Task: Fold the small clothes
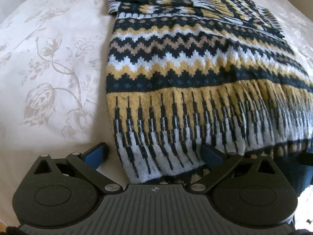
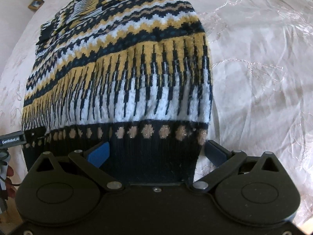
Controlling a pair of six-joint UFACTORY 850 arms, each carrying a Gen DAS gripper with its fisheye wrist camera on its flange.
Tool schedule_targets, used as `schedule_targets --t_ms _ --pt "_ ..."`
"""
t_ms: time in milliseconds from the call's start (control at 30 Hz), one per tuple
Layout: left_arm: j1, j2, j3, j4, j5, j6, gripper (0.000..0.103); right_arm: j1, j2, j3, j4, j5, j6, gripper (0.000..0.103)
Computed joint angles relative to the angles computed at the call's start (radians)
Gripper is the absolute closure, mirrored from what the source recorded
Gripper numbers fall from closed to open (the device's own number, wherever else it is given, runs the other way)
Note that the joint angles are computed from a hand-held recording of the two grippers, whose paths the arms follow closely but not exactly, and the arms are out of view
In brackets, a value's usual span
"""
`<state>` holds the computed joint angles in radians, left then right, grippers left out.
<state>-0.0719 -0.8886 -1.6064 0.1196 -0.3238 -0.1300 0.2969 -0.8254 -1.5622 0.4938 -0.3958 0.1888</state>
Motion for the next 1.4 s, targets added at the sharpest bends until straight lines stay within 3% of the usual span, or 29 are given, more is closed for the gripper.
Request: schedule_targets --t_ms 100,233,367,500,600,767,867,1167,1300,1400 --pt "-0.005 0.005 0.011 0.062 0.01 -0.054 0.0 0.005 0.018 0.037 0.041 0.054 -0.05 0.0" --pt "0.0 0.006 -0.006 -0.013 -0.033 0.019 0.002 0.021 0.062 0.129 0.172 0.176 -0.187 0.0" --pt "0.005 0.078 0.109 -0.066 0.05 0.054 0.009 0.034 0.091 0.189 0.361 0.245 -0.4 0.0" --pt "0.007 0.152 0.234 -0.178 0.131 0.145 0.01 0.026 0.102 0.21 0.546 0.235 -0.609 0.0" --pt "0.006 0.186 0.297 -0.215 0.151 0.161 0.01 0.029 0.104 0.221 0.699 0.237 -0.779 0.0" --pt "0.018 0.204 0.348 -0.414 0.184 0.315 0.01 0.03 0.115 0.247 0.876 0.238 -0.991 0.0" --pt "0.026 0.202 0.347 -0.545 0.179 0.428 0.01 0.027 0.12 0.258 0.984 0.23 -1.107 0.0" --pt "0.027 0.16 0.275 -0.558 0.157 0.403 0.011 -0.01 0.126 0.29 1.31 0.138 -1.389 0.0" --pt "0.027 0.15 0.258 -0.58 0.152 0.426 0.011 -0.026 0.124 0.294 1.346 0.095 -1.41 0.0" --pt "0.031 0.157 0.269 -0.686 0.152 0.536 0.019 -0.035 0.121 0.293 1.341 0.07 -1.398 0.0"
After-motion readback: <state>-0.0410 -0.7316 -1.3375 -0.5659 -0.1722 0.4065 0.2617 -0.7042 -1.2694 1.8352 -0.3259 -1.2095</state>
